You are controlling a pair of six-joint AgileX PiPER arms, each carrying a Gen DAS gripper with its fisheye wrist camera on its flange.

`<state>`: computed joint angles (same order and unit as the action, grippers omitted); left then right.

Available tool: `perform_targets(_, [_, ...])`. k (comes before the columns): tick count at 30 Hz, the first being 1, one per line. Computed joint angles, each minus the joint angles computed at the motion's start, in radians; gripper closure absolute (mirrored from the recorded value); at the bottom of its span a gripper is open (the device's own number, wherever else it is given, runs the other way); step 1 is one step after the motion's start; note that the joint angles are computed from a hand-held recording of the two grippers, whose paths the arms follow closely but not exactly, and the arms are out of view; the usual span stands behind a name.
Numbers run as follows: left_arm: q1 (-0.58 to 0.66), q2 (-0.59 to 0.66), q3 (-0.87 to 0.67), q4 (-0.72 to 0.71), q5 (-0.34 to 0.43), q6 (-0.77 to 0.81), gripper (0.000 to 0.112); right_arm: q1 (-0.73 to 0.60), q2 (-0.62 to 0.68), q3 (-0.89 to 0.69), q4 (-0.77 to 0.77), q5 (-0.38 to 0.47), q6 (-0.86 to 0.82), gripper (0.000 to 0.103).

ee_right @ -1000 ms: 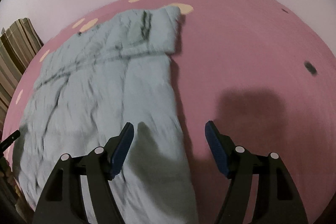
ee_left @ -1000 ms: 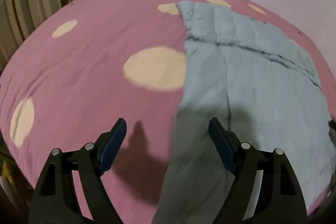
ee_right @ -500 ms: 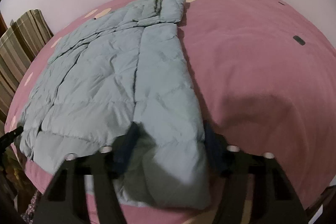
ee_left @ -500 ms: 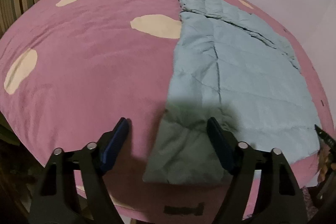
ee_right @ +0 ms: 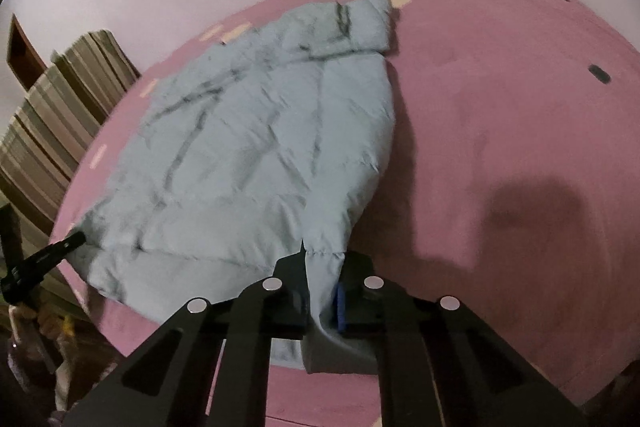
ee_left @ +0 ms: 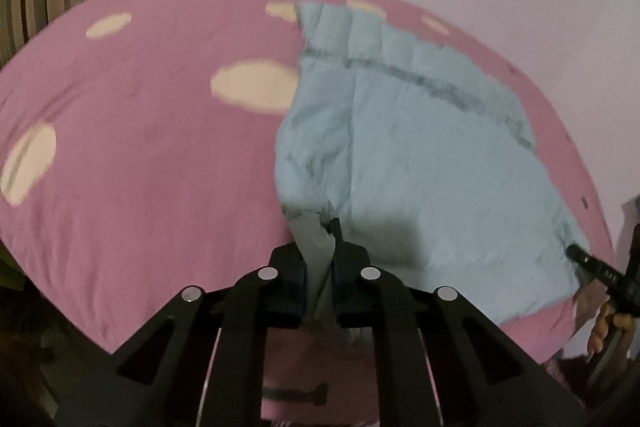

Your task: Fold large clothes

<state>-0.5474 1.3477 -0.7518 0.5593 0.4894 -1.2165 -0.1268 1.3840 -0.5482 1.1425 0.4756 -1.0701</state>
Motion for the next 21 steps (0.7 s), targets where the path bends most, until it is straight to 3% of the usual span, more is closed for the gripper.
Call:
perform_targets(4, [0.025,0.034,-0.127,0.059,0.028,0.002,0.104,-0.003,0.001,-0.080,0.018,0.051,0.004,0.095])
perform_targets(8, [0.091,0.147,-0.307,0.022,0.022,0.111,0.104,0.004,0.095,-0.240,0.038,0.076,0.033,0.095])
perform_targets(14, [0.194,0.428,-0.682,-0.099,0.074,0.312,0.104,0.022,0.369,-0.584,-0.020,0.098,0.196,0.095])
perform_targets(21, [0.272,0.788,-1.121,-0.202,0.212,0.484,0.104,0.045,0.688,-0.989,-0.220,0.147,0.504,0.095])
